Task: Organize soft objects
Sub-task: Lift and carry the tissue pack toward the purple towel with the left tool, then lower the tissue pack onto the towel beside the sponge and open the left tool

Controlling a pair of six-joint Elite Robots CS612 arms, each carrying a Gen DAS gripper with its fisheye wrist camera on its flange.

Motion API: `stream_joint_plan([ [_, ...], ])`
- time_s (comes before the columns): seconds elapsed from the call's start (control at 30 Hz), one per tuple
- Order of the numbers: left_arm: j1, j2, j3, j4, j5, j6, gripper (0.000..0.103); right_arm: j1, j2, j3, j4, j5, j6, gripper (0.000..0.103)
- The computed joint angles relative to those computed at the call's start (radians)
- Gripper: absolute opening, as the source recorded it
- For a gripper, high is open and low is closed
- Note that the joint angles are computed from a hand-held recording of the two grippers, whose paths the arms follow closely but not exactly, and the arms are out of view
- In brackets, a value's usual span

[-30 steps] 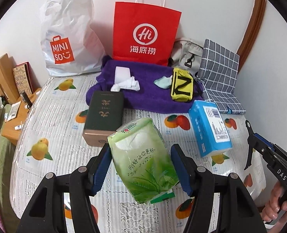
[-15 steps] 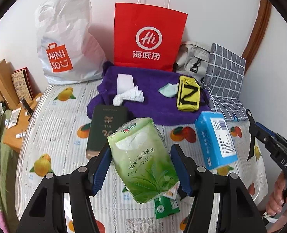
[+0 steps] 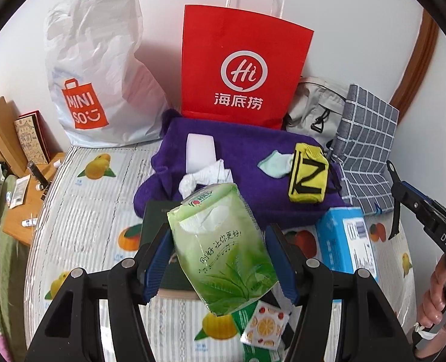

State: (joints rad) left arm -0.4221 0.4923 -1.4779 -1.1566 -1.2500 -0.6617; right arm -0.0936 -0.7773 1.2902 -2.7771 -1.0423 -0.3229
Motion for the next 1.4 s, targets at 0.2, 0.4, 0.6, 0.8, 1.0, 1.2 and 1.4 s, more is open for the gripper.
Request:
stream_joint_plan([
  [0.2,0.014,-0.021,0.058,-0.046,-0.003,0.021,0.060,0.008,0.042,-0.073,0.037,-0.009,0.018,0.027],
  [0.4,0.031,-0.043,0.122,-0.082,0.003,0.043,0.060,0.024,0.084,-0.142,0.072,0.000,0.013,0.027],
  [0.6,0.055,-0.062,0.189,-0.112,-0.007,0.050,0.060,0.049,0.138,-0.234,0.151,0.020,-0.004,0.027],
  [0.8,0.078,-0.084,0.267,-0.169,-0.019,0.069,0.060,0.071,0.196,-0.330,0.211,0.046,-0.005,0.027],
  [1.0,0.102,-0.089,0.329,-0.215,-0.068,0.076,0.060,0.091,0.241,-0.392,0.305,-0.002,-0.068,0.027],
  [1.2,0.115,-0.090,0.349,-0.203,-0.090,0.075,0.060,0.099,0.276,-0.446,0.428,0.031,-0.109,0.027],
  [1.4,0.126,-0.086,0.353,-0.197,-0.130,0.059,0.060,0.117,0.298,-0.474,0.479,-0.023,-0.112,0.027],
])
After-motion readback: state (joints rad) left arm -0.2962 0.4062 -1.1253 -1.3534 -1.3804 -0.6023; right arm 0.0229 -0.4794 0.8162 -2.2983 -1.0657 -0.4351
